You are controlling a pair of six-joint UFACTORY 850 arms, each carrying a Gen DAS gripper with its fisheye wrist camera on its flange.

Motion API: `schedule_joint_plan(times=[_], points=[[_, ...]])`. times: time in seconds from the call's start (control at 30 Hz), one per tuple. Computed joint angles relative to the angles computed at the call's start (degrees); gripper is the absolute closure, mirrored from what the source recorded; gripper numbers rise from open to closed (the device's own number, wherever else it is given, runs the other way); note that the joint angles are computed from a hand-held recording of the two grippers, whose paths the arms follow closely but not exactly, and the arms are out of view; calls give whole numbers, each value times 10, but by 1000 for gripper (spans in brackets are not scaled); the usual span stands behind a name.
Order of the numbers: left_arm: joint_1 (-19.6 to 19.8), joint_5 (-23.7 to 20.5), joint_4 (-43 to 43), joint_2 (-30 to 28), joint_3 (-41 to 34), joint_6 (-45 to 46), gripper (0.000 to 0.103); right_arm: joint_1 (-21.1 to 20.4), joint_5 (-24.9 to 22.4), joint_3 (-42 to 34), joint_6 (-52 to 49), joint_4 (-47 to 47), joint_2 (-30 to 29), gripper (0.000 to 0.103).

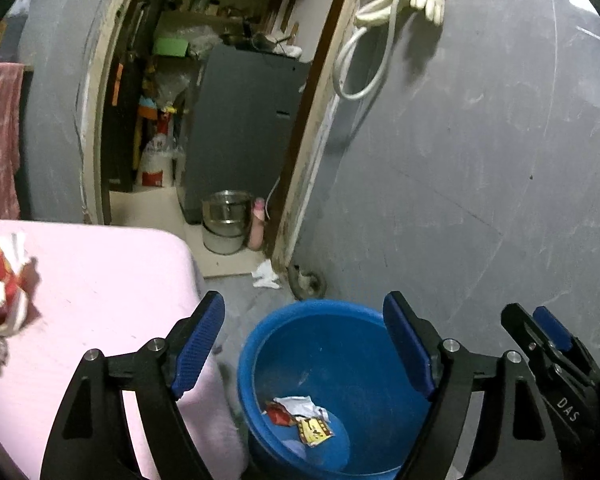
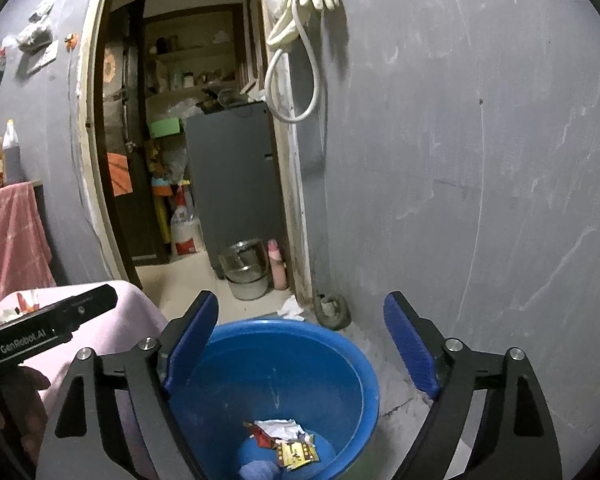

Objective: Collect trash
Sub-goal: 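Move both tools back over the table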

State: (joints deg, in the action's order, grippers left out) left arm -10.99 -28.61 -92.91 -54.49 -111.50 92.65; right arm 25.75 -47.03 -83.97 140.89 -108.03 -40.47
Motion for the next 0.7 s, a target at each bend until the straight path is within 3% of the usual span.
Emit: schedule_joint_plan(times=[0.17,0.27,0.3,0.33,0.37,0.43,0.7], points=[[16,-9,-44,36,40,50,22,18,-33,2,-8,-5,11,0],[26,-17,-82,62,75,96,21,30,-51,4,-8,-13,17,0],[31,-21,-94,74,90,111,18,35,-57,5,-8,-15,20,0],[35,-23,-102,79,95,119,8,39,-62,4,-7,-17,21,0],[39,-26,-134,92,115,149,5,45,-70,3,-5,-19,23,0],[51,-43,-186,113,147,202,5,54,-82,-1,-3,-23,23,0],[104,-71,-240,173,216,272,4,92,-106,-36,13,-44,11,0]])
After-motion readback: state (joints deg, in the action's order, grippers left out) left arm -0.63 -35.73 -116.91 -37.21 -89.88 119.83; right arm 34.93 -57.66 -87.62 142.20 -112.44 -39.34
